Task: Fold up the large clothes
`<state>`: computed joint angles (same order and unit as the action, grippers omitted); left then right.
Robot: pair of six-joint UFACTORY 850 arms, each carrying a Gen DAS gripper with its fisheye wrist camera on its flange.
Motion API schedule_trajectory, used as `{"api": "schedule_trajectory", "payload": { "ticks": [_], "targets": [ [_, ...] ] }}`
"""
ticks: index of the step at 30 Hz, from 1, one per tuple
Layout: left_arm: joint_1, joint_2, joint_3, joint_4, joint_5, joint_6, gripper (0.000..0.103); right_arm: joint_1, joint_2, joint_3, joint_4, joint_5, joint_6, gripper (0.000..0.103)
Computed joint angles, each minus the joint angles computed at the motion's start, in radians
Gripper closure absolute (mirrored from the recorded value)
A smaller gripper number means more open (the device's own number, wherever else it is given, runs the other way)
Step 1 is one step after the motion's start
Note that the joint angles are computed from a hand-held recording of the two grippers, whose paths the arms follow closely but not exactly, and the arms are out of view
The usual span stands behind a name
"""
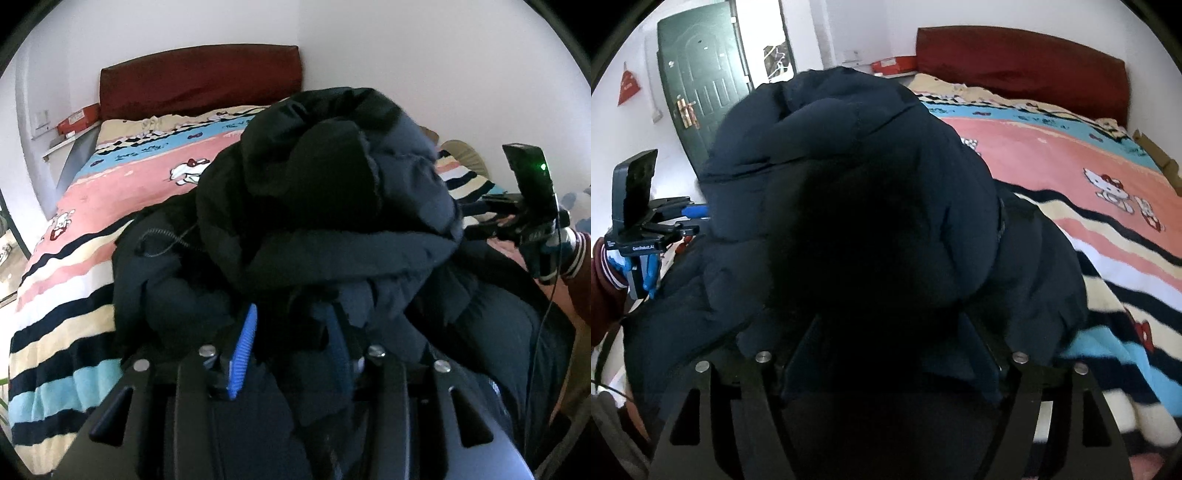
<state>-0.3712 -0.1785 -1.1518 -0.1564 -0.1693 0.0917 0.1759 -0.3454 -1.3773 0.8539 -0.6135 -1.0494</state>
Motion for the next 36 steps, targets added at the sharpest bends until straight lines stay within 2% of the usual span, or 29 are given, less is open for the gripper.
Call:
{"api": "schedule_trajectory", "payload": {
  "ticks": [6,10,14,20,23,25,27,29,33,36],
  "targets": [
    [0.052,-0.017,-0.073,-0.160,-0.040,0.089,0.065,-0.013,0.043,-0.007,-0.046,-0.018,0.055,0.029],
    [0.085,-0.089,-0.189,-0.293,-0.061,0.136,0.065,-0.012,0.011,-0.097,-0.079,-0.006,0.114,0.029],
    [0.112,-0.214,-0.376,-0.406,-0.096,0.173,0.065,0.000,-0.114,-0.302,-0.116,0.009,0.240,0.029],
    [0.121,-0.456,-0.750,-0.272,-0.263,0.003,0.065,0.032,-0.341,-0.652,-0.223,-0.039,0.473,0.029],
    [0.119,-0.560,-0.914,-0.314,-0.349,0.025,0.065,0.046,-0.459,-0.836,-0.289,-0.088,0.612,0.029],
    [0.112,-0.591,-0.960,-0.313,-0.372,0.020,0.065,0.056,-0.532,-0.950,-0.336,-0.141,0.694,0.029],
    [0.103,-0.595,-0.963,-0.334,-0.380,0.042,0.065,0.068,-0.564,-0.999,-0.378,-0.175,0.721,0.029],
    [0.096,-0.569,-0.913,-0.355,-0.369,0.065,0.065,0.076,-0.556,-0.982,-0.395,-0.187,0.719,0.029],
    [0.069,-0.462,-0.724,-0.383,-0.335,0.107,0.065,0.087,-0.456,-0.809,-0.394,-0.169,0.654,0.029],
    [0.026,-0.360,-0.547,-0.318,-0.286,0.099,0.065,0.099,-0.337,-0.603,-0.381,-0.148,0.577,0.029]
  ]
}}
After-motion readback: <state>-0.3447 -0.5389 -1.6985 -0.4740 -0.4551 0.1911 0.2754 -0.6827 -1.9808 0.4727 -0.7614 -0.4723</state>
